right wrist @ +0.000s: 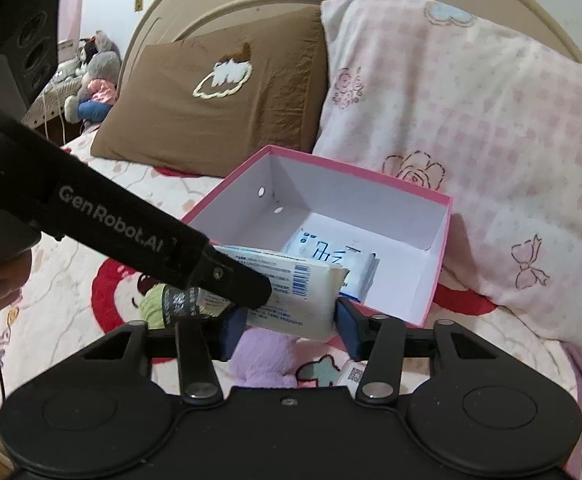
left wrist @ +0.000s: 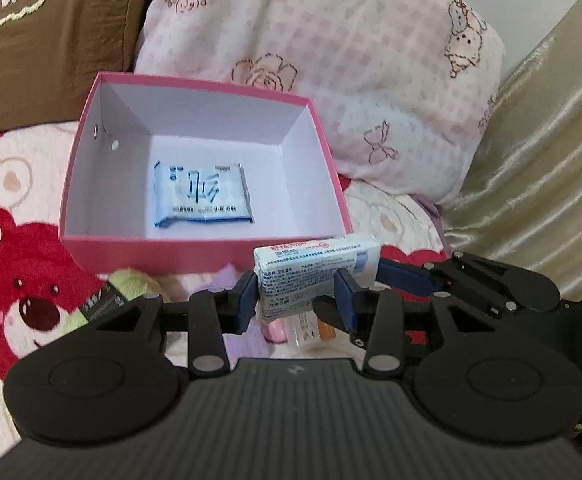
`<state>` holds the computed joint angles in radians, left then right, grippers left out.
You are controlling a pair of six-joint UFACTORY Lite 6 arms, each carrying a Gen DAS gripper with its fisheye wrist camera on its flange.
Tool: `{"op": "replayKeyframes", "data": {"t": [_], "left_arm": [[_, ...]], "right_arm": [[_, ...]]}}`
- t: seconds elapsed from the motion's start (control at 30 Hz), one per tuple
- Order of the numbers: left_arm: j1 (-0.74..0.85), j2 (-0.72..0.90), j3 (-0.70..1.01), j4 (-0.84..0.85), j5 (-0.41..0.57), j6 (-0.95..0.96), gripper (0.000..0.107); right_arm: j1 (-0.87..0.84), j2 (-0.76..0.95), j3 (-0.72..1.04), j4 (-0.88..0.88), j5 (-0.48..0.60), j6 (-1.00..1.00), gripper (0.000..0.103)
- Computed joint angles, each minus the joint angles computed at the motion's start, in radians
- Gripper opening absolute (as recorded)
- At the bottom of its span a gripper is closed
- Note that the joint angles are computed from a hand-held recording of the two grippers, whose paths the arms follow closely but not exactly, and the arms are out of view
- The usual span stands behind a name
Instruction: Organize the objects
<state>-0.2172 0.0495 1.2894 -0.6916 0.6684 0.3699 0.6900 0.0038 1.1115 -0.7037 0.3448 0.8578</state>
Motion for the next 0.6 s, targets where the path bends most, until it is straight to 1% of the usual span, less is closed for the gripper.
{"op": "replayKeyframes", "data": {"t": [0.1, 0.2, 0.3, 0.37, 0.43, 0.5, 0.6], "left_arm": [[-0.003, 0.061, 0.071, 0.014, 0.002, -0.007, 0.039], [-0.014, 0.137, 0.152, 0.031, -0.016, -0.022, 0.039], [-0.020, 0.235, 0.247, 0.024, -0.027, -0.028, 0.039], [-0.023, 0.324, 0.339, 0.030, -0.024, -0.041, 0.040], [-0.023, 0.443, 0.463, 0.028, -0.001, -0.058, 0.040], [-0.024, 0.576, 0.623, 0.082, 0.057, -0.162, 0.039], [-0.029, 0.709, 0.796, 0.144, 0.104, -0.251, 0.040]], "right_arm": [[-0.035, 0.028, 0.037, 0.060, -0.009, -0.060, 0.044], [-0.072, 0.065, 0.082, 0.120, -0.016, -0.134, 0.042], [-0.103, 0.130, 0.157, 0.160, 0.000, -0.209, 0.041], [-0.130, 0.191, 0.225, 0.217, 0.020, -0.291, 0.040], [-0.156, 0.285, 0.328, 0.288, 0.063, -0.415, 0.040], [-0.181, 0.378, 0.414, 0.292, 0.081, -0.485, 0.040], [-0.224, 0.524, 0.589, 0.434, 0.159, -0.664, 0.040]]}}
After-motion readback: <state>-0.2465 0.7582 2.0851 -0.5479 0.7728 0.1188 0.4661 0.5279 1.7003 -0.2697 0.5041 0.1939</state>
